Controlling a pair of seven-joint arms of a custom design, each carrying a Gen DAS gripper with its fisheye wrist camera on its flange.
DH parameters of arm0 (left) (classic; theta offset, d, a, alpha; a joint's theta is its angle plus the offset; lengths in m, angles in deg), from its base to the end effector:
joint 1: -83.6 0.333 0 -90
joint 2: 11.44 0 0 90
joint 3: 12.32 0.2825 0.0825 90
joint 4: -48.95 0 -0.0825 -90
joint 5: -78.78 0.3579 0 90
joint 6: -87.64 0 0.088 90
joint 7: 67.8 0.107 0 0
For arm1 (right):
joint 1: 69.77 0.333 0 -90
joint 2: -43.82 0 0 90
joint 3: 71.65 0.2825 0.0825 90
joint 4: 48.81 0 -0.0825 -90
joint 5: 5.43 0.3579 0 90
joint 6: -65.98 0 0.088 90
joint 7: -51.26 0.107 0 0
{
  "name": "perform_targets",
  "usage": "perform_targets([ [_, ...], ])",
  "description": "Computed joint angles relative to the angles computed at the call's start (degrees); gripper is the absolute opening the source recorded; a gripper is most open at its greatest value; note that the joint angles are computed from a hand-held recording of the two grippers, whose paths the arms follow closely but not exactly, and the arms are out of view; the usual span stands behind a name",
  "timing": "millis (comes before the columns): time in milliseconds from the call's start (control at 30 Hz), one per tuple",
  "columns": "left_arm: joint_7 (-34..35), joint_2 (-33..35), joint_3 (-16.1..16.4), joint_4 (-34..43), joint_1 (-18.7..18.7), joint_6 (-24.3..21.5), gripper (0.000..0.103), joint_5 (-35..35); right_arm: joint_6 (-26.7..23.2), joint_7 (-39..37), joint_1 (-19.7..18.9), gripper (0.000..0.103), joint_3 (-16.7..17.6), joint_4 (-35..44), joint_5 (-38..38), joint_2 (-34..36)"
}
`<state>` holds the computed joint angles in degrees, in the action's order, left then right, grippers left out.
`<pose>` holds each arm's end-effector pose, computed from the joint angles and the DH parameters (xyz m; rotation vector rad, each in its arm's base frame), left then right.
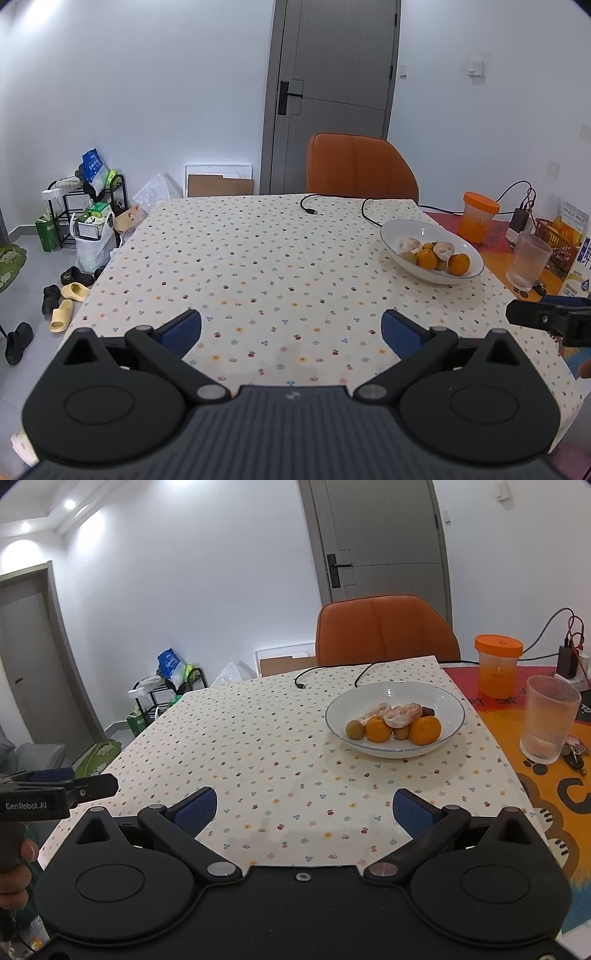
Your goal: Organize fruits
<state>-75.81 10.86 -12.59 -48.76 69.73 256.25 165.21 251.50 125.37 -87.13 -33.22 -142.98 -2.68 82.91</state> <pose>0.6074 -0.2197 0.3980 -1.6552 1.5416 -0.9695 0.6808 0.1417 0.3924 -1.6655 1.2981 -0.5259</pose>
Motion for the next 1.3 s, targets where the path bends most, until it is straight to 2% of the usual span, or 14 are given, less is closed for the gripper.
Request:
perform_targets([
  [1033,0.8,0.4,0.6,0.1,-0.5,0.3,0.103,-1.2,0.2,0.2,0.9,0.103,-0.9,-0.6,-1.0,-0.4],
  [1200,-2.2,0.6,0.9,0.5,-0.5,1.4,0.103,2.1,0.2,0.3,1.3,0.103,-1.4,-0.4,-1.0,-0.4],
  [1300,-1.5,0.6,0.2,0.5,-0.1,0.9,0.103,1.6,0.2,0.3,1.2,0.103,-1.3,-0.4,-1.0,-0.4],
])
